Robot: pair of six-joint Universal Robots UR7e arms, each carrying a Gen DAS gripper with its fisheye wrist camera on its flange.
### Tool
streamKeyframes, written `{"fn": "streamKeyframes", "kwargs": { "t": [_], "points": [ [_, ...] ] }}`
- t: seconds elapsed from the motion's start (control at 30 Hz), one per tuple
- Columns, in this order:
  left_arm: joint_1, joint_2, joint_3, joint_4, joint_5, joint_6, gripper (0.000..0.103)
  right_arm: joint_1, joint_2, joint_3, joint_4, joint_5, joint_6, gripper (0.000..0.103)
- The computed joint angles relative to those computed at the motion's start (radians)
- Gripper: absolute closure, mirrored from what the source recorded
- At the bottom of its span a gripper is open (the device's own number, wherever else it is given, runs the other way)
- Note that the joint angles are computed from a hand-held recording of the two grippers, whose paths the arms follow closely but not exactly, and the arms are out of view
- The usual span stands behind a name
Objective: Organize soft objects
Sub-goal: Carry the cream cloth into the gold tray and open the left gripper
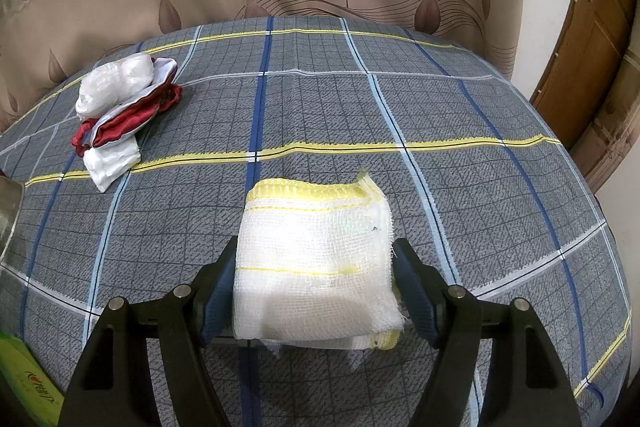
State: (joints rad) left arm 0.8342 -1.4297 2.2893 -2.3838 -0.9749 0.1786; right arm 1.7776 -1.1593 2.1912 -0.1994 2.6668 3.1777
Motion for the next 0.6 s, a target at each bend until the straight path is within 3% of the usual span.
{"fn": "streamKeyframes", "kwargs": {
  "t": [0.33,0.6],
  "points": [
    [0.091,-0.066,-0.096,0.045,0.044,-0.023,0.081,0.001,0.002,-0.001,0.001,0.0,0.003,0.034],
    [0.17,-0.038,-0.164,0.023,0.101,-0.043,0.081,-0.001,0.0,0.0,0.001,-0.002,0.001,0.034]
  ]
}}
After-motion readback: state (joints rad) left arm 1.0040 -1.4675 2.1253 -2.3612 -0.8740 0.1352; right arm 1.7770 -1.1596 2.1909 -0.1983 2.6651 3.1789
